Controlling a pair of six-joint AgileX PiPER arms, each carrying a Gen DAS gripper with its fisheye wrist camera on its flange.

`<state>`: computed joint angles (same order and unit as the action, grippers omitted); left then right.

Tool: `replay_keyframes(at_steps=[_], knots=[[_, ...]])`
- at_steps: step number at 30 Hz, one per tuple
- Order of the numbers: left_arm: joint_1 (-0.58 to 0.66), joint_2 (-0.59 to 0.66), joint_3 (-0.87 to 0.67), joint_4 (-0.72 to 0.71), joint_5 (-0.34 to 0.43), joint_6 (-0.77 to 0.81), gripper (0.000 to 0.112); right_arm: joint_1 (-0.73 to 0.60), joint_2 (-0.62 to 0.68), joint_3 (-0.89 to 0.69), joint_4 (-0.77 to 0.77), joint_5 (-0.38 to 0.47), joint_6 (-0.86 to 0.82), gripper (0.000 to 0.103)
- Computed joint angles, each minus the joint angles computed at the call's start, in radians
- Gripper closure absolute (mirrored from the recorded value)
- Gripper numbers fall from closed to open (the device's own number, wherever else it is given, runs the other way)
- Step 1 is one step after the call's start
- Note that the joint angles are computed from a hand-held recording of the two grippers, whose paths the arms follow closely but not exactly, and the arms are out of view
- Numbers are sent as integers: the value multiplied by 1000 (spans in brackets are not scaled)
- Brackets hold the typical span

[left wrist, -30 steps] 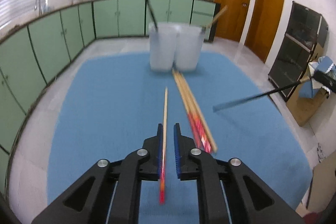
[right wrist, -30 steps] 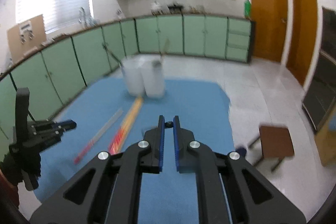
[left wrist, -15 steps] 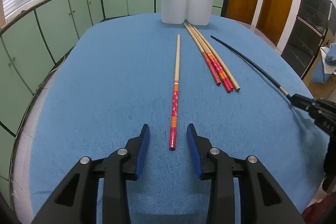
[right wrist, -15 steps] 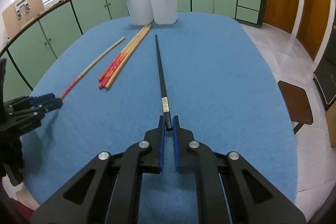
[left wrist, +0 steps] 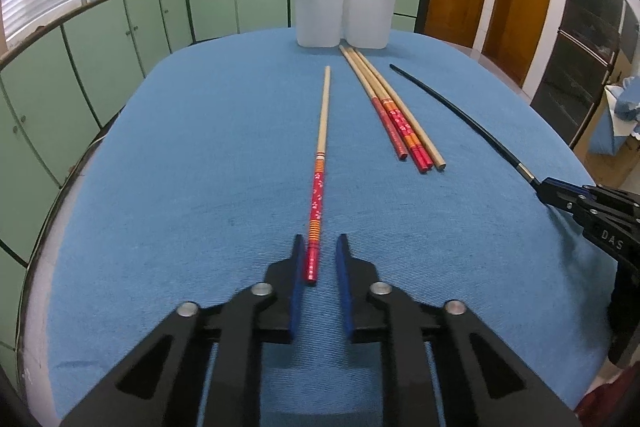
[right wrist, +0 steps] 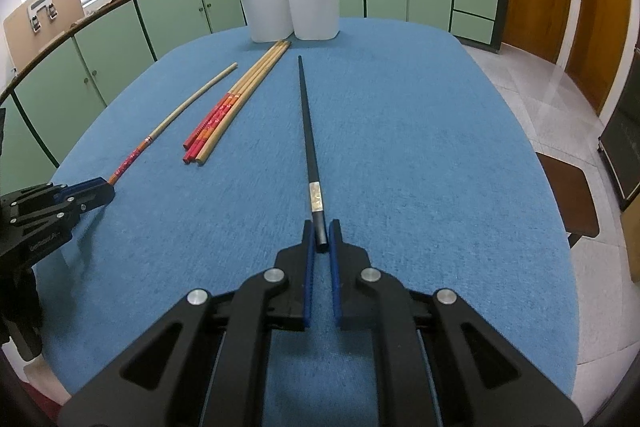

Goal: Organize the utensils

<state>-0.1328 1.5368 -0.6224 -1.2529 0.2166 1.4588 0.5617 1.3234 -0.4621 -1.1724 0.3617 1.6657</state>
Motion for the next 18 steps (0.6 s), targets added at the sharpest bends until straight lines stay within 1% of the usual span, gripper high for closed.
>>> replay_keyframes(at_steps=[1,4,6,9,12,13,16,18], knots=[[-11,4,-5,11,-7,-15,105,1,1,0,-3,1,3,95],[-26,8,-9,32,-22,-51,106,-4,7,1,-17,-5,12,95],[-15,8,-11,38,-9,-61,106,-9,8,-1,-16,-9,9,95],[-4,3,-32,149,27,-184,106,-31,-3,5,-7,-37,-3,97],[-17,-39,-49,278,52,-322,106,-47,-41,6,54,-47,-67,97],[-18,-58,-53,300,61,-342,106,-45,-60,2,78,-34,-96,97],[-25,-134,-81,431,96,-461,106,-44,-123,-21,154,4,-202,97],[-15,-176,-103,455,126,-481,106,-52,-167,-47,211,30,-287,97]])
